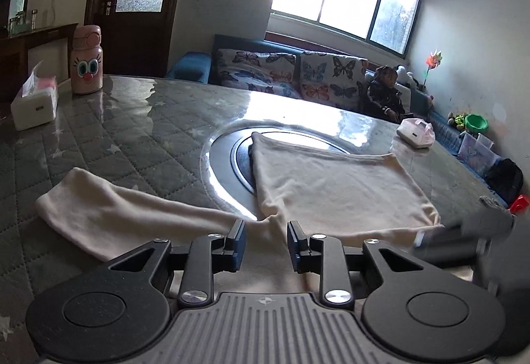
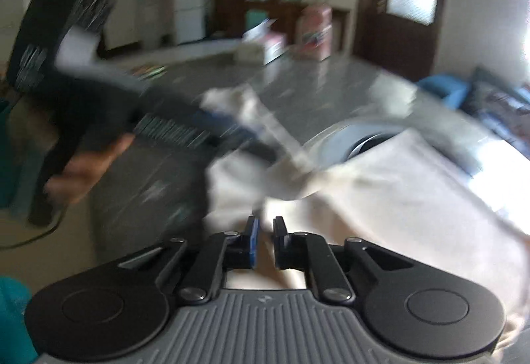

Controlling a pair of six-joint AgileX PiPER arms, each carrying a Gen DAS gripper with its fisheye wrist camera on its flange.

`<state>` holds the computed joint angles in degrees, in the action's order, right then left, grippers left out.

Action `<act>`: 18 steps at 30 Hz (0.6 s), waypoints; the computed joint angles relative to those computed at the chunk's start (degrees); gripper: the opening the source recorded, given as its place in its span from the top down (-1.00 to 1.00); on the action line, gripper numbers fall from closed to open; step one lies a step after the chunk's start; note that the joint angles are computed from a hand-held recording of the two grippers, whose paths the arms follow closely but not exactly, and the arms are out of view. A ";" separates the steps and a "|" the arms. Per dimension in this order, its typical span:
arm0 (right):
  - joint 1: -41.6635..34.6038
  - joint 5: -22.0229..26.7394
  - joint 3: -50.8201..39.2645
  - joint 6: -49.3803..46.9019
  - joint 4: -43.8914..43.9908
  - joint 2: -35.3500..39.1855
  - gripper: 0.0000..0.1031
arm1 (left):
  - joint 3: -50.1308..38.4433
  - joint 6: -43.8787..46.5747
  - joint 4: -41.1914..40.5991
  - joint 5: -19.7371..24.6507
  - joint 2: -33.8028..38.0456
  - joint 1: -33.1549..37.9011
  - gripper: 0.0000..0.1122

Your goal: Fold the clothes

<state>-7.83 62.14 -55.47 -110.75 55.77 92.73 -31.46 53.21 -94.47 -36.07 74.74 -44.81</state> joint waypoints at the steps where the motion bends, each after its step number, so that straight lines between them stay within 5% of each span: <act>1: -0.08 0.73 0.36 0.00 -1.09 0.00 0.78 | -0.08 -0.02 0.18 0.28 -0.05 -0.06 0.47; 8: -9.03 7.13 -4.37 2.14 -3.97 0.38 0.69 | -2.28 -4.04 7.12 5.94 2.88 1.03 0.51; 13: -12.99 2.28 -6.80 5.76 -4.10 2.66 0.69 | -6.53 -9.81 16.97 11.77 9.13 2.50 0.51; 18: -18.86 0.69 -6.91 5.54 -4.92 5.34 0.69 | -10.13 -7.91 15.57 13.33 14.66 4.77 0.65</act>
<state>-26.69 62.83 -62.38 -105.21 50.85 98.07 -41.59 45.31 -78.90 -22.74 89.40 -40.05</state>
